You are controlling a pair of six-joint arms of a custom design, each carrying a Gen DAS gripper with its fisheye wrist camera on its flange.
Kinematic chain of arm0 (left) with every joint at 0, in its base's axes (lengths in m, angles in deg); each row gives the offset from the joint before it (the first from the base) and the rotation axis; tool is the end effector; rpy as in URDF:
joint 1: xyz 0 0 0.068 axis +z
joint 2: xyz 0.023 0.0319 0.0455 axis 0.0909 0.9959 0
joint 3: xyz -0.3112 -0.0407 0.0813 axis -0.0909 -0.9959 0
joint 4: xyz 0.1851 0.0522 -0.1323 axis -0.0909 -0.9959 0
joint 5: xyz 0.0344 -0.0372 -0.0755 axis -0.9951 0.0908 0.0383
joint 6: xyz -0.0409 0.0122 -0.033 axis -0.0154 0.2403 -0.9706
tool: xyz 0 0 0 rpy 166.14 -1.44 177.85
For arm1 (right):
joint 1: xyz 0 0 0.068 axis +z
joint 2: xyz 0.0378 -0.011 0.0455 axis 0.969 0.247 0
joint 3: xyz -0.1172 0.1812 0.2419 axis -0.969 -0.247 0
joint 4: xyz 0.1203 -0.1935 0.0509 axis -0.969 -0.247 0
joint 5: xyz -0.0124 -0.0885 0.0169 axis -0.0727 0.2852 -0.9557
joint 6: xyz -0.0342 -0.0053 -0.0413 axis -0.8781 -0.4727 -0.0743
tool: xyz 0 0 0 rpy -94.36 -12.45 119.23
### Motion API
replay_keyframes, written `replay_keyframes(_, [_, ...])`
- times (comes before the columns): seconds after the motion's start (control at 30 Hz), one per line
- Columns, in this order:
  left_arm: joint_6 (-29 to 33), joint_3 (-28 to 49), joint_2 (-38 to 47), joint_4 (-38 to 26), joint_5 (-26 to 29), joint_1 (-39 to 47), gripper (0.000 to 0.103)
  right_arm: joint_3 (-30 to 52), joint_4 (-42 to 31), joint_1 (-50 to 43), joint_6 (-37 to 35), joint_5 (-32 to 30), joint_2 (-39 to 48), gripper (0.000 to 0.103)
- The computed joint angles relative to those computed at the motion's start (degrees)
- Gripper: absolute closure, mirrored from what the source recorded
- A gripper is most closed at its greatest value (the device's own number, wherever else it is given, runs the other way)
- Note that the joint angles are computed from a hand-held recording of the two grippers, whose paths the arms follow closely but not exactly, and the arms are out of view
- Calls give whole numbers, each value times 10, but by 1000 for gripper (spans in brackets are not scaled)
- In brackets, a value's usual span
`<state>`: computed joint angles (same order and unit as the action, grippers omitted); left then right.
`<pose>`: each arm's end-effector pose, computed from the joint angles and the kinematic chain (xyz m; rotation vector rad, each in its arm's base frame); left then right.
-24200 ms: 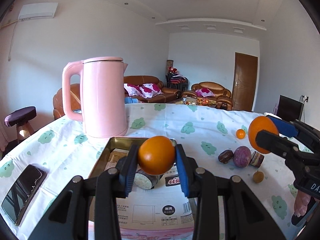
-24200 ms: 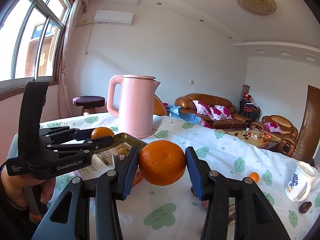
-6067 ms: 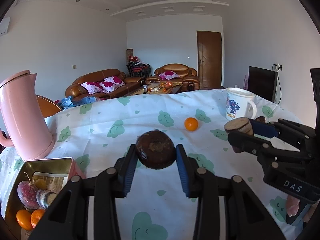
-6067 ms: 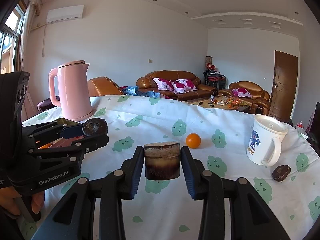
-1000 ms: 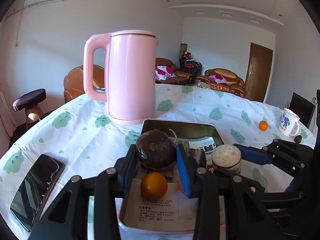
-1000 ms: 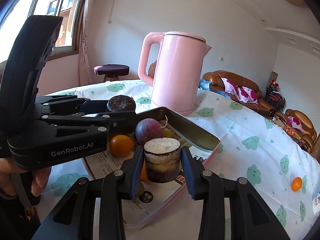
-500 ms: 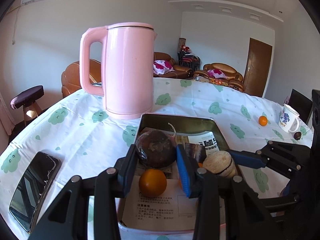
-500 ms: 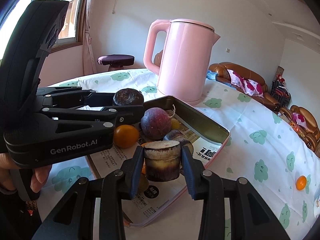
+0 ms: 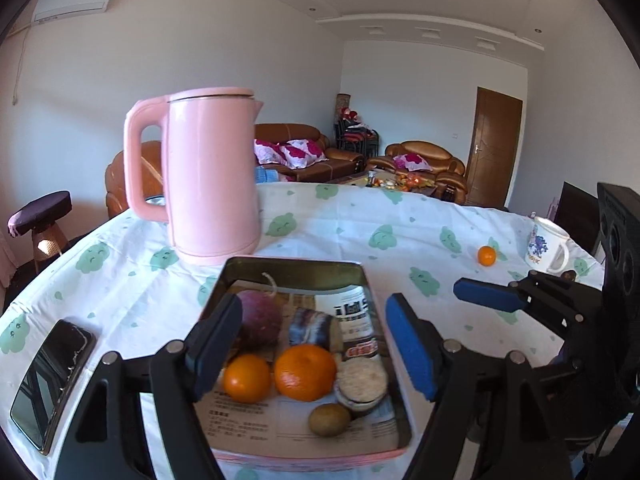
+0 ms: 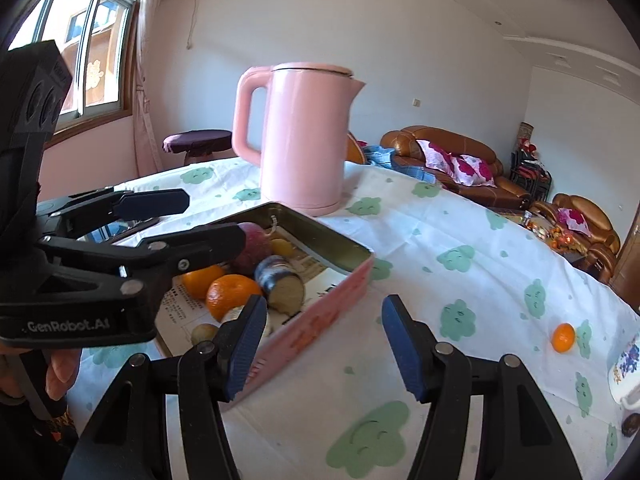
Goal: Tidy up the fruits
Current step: 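Open both tools to release the fruit and sugarcane into the tin, then grasp the small orange with the left tool while the right tool grasps the dark brown oval fruit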
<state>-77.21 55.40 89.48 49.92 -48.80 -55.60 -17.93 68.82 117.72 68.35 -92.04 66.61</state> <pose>0.1223 -0.1544 0.1223 -0.4911 1.9798 0.1812 0.2332 0.2238 0.1273 -1.2237 1.7912 0.5590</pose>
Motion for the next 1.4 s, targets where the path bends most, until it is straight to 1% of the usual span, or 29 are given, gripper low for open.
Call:
replay_keyframes(0.03, [28,13,-2,11,2,1,22,-6,-2,-19,-1,-7,-10,41])
replay_keyframes(0.1, [107,37,1,55,16,10,22,-15,-7,-61,-9,-12,-27,41])
replay_keyframes(0.17, [178,58,8,106,47,26,22,-14,-17,-109,-11,-17,-38,41])
replay_keyframes(0.27, [262,109,29,144,91,50,22,-2,-33,-189,0,-33,-42,41])
replay_keyframes(0.37, [322,179,58,137,121,71,22,24,-55,-253,16,-32,-33,41])
replay_keyframes(0.47, [363,256,93,111,152,96,22,50,-72,-302,26,-30,-19,41])
replay_keyframes(0.6, [401,361,148,63,192,135,22,96,-107,-351,38,-19,6,41])
replay_keyframes(0.83, [413,507,238,1,236,190,22,210,-206,-418,61,22,52,41])
replay_keyframes(0.97, [416,577,279,-36,260,209,22,303,-288,-438,75,49,92,41])
replay_keyframes(1.1, [423,670,326,-93,279,225,22,365,-332,-450,89,72,124,41])
replay_keyframes(1.27, [437,791,394,-162,316,252,22,394,-348,-456,98,79,148,41])
replay_keyframes(1.4, [447,863,435,-192,342,268,22,417,-364,-455,97,77,162,42])
